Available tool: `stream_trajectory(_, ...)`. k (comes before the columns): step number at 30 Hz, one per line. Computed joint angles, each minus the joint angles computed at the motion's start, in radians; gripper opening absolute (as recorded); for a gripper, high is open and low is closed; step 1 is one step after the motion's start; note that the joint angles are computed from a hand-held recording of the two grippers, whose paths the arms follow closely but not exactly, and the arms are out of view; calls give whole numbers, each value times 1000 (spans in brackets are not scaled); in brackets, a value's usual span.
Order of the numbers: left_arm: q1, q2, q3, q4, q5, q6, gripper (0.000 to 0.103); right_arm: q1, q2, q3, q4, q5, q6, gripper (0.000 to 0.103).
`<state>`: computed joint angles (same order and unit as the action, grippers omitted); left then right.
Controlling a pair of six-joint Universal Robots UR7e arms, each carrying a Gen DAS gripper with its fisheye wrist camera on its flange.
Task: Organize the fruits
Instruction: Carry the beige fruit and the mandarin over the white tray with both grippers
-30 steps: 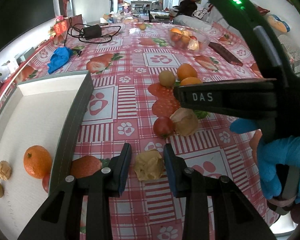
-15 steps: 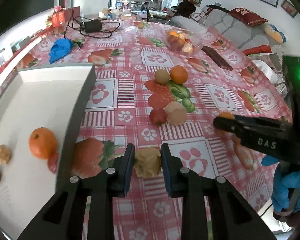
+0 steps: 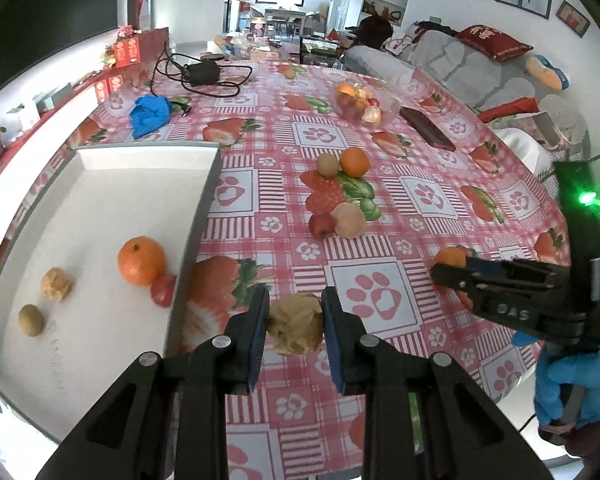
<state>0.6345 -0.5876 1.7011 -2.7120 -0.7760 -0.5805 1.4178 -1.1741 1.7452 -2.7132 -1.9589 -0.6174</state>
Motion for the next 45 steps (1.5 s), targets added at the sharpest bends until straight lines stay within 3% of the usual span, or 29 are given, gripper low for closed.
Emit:
stream_trajectory(9, -15, -29, 48, -12, 8, -27, 29, 14, 36, 16, -101, -57, -47, 40)
stream_trajectory(10, -16, -30, 51, -14, 8, -29, 29, 16, 37, 20, -111, -63, -52, 36)
stream_trajectory(11, -17, -32, 54, -16, 9, -29, 29, 16, 33, 23, -107, -59, -49, 22)
stream_trajectory(12, -18, -33, 57, -18, 9, -28, 29, 14, 29, 24, -94, -51, -41, 20)
stream_trajectory(19, -20, -40, 66, -21, 9, -41, 29, 16, 10, 36, -73, -36, -41, 20)
stream_trajectory(22, -22, -50, 80, -26, 11, -45, 29, 8, 4, 16, -12, -23, 2, 21)
stream_trajectory(24, -23, -56, 88, -26, 14, -48, 29, 3, 1, 10, 3, -22, 16, 37)
stream_trajectory(25, -19, -57, 88, -28, 13, -47, 29, 3, -1, 12, -5, -22, 13, 67)
stream_trajectory(26, -17, -58, 89, -29, 11, -49, 29, 5, -3, 22, -38, -23, -1, 82)
stream_trajectory(32, -6, -55, 83, -31, -2, -44, 29, 32, 35, 9, -98, -55, -41, 82)
stream_trajectory(35, -7, -64, 92, -32, 1, -46, 29, 40, 76, -28, -85, -71, -32, 80)
stream_trajectory(36, -7, -67, 95, -30, 3, -49, 29, 42, 88, -36, -85, -83, -32, 75)
stream_trajectory(38, -7, -78, 104, -29, 11, -54, 29, 51, 112, -34, -139, -121, -57, 45)
stream_trajectory(39, -6, -82, 108, -29, 15, -57, 29, 53, 113, -32, -146, -121, -68, 38)
stream_trajectory(45, 1, -112, 123, -17, 39, -67, 29, 51, 85, -22, -102, -84, -40, 38)
